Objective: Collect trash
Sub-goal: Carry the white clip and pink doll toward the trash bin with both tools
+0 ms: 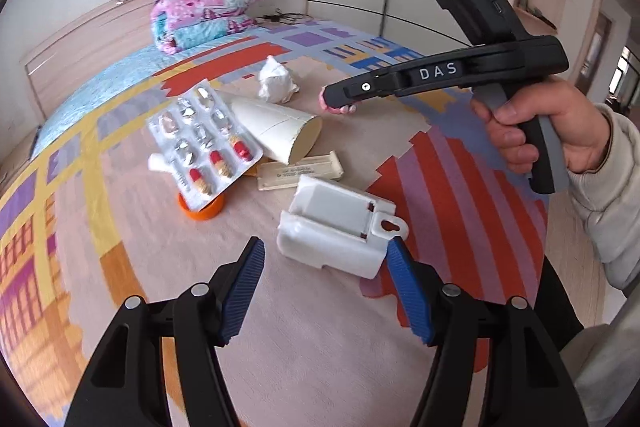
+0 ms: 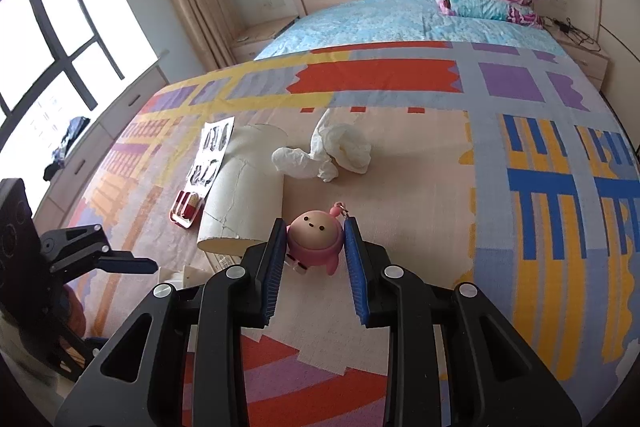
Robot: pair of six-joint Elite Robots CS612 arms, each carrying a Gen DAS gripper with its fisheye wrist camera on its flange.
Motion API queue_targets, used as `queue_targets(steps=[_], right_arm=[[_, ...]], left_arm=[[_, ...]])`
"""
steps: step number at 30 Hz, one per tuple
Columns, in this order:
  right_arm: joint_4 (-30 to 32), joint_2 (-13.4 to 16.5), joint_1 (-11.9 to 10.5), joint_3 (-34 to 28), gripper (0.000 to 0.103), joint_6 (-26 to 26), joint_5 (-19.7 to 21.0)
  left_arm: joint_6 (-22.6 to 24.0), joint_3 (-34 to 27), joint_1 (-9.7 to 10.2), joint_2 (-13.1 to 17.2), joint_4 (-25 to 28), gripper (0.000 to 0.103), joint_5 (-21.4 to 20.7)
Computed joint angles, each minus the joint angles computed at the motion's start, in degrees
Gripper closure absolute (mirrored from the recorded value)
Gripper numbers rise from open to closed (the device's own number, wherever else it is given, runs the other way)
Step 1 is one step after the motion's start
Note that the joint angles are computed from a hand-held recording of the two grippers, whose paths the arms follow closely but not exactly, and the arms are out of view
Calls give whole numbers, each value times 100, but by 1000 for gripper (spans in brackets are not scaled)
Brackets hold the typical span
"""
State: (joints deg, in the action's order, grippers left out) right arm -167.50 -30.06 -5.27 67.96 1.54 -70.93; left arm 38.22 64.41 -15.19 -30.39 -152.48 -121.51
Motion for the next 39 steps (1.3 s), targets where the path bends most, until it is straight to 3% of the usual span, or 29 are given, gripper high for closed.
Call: queue_targets(steps=[5,20,24,39], right_arm=[[30,4,-14,6,74,7,1],[87,26,-18,-3,73,-45,46],[60,12,-13,26,73,-38,38],[-309,-222,23,411,73,-5,-36]], left_arm=[[133,-154,8,63,309,39,-363],[30,-340,-171,189,286,30,56],[-51,-477,-134,258,428,30,-152],[-351,139,-54,-73,-149,30,-140]])
